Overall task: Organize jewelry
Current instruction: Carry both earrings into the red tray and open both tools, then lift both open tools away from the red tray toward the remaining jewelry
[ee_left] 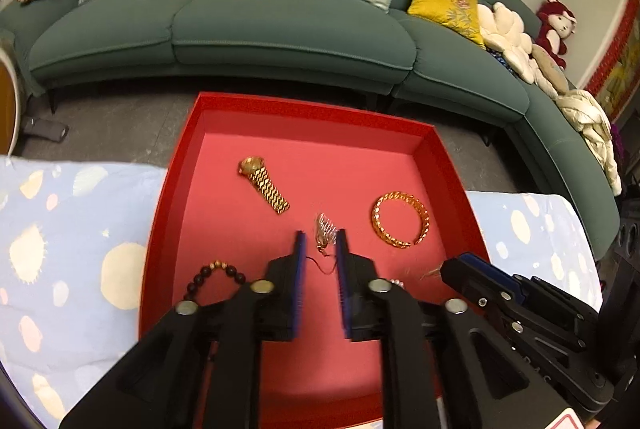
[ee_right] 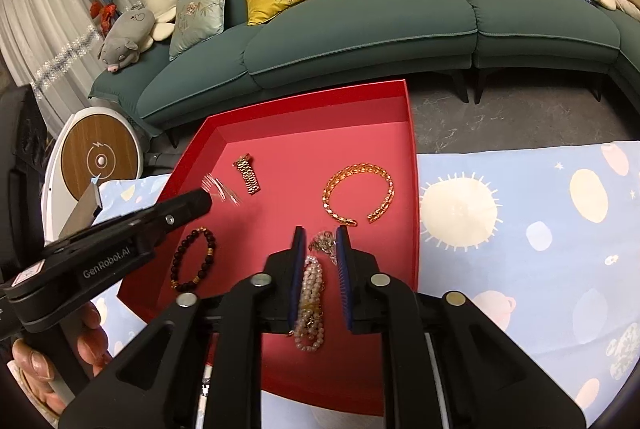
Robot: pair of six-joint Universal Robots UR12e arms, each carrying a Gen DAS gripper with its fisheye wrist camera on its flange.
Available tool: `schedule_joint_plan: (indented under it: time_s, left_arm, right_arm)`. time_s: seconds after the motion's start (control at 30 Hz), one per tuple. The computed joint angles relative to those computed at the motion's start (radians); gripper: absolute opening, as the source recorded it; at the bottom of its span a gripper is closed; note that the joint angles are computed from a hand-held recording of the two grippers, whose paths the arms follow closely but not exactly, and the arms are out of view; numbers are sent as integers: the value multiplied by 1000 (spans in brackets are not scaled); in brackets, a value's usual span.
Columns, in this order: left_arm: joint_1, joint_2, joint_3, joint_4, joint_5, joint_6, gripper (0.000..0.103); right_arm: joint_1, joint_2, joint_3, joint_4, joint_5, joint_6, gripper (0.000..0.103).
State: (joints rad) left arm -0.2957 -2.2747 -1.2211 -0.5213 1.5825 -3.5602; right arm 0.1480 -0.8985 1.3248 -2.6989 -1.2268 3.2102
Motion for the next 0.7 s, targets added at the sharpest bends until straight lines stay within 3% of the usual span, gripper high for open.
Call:
schedule_joint_plan:
  time_s: [0.03,0.07,0.3,0.43,0.53,0.7]
  left_arm:
    - [1,-1,-3,10,4,-12,22]
    - [-1,1,-9,21,15,-18,22]
    - [-9,73,-102,88,80,-5,22]
    - [-19,152,-199,128,109,2,22]
    - [-33,215,-270,110,148,-2,22]
    - [-49,298,-371,111,160,-35,35]
  right_arm:
    - [0,-1,5,-14,-7,6,34]
    - [-1,-5,14,-38,-6,19,36]
    - [-14,-73,87,-132,20,23,36]
    - [-19,-156,174,-186,25,-7,36]
    - [-20,-220,245,-218,8,-25,36]
    - [-19,-320,374,-269,-16,-42,36]
